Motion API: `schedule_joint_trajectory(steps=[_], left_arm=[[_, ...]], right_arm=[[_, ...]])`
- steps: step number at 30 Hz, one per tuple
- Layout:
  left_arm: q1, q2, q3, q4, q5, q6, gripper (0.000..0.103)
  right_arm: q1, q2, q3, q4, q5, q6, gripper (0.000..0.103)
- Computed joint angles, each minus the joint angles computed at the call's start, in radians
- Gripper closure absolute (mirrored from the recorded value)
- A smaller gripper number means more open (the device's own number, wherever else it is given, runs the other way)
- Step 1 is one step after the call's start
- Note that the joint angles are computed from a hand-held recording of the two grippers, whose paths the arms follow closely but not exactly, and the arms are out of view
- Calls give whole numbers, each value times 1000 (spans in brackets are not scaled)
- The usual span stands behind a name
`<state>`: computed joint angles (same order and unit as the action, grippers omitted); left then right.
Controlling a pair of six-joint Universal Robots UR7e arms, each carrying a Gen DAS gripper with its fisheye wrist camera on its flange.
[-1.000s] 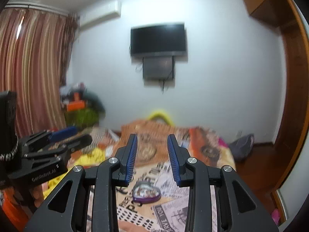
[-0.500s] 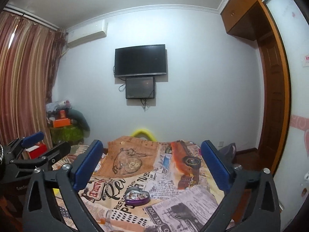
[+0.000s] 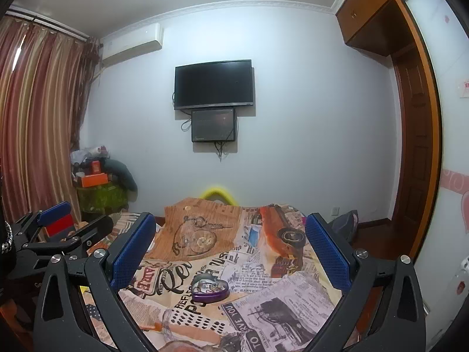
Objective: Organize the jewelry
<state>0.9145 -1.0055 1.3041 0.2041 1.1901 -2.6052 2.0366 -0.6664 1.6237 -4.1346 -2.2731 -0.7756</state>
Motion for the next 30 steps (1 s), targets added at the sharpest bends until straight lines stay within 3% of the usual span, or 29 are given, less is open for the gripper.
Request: schedule_joint_trajectory(steps=[30], left_arm=[[7,24,-41,46,8,-21,1]], right_arm=[[-2,-13,6,69,-29,48,2]])
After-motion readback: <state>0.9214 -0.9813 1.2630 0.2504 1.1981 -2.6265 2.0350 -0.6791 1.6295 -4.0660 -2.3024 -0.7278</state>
